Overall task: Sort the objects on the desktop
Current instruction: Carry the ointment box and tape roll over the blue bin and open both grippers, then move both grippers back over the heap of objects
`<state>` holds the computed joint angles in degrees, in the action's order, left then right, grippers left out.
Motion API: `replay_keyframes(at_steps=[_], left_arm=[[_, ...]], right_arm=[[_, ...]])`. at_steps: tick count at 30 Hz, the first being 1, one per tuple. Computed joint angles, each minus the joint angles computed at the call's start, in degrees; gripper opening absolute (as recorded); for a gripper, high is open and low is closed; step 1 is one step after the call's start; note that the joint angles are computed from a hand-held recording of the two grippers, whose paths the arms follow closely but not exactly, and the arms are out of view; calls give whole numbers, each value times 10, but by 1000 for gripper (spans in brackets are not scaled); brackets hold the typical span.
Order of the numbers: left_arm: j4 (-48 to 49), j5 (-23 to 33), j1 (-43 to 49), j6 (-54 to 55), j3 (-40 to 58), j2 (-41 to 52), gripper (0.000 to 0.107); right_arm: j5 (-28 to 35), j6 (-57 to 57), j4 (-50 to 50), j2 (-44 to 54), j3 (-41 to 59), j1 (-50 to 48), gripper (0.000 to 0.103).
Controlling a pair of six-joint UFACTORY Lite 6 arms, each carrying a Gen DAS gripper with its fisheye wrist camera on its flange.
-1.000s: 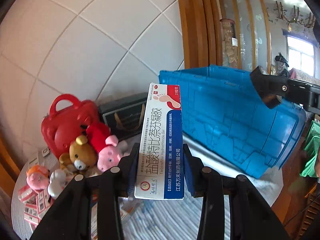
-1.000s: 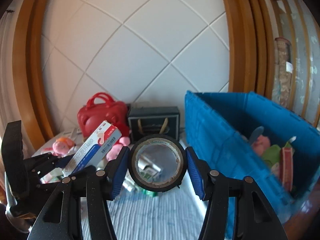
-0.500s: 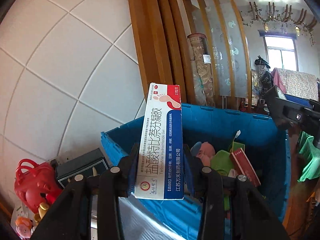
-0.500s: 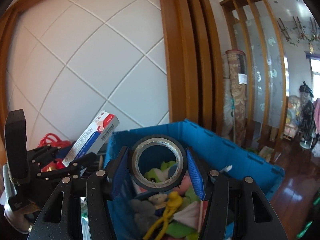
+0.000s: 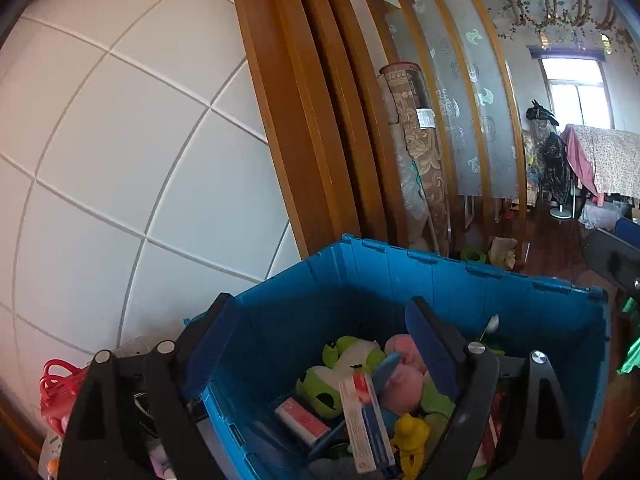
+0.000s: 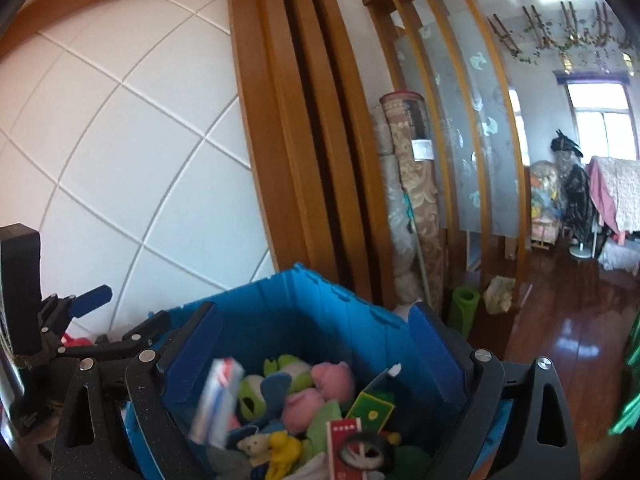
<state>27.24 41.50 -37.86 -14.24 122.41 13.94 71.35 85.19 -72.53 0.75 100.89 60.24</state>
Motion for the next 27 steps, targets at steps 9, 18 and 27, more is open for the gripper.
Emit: replay_keyframes(at_steps=[9,18,27], left_arm=[[38,-3,-10,-47,-33,-13,89],[94,-20,-13,-119,-135,-93,89],[143,-22,-5,-172,-233,-186,89]], right_arm=[[7,28,-5,-40,-55,25,102],[36,20,-6,-18,-43,69,102],[78,18,-31,9,-7,127,103]])
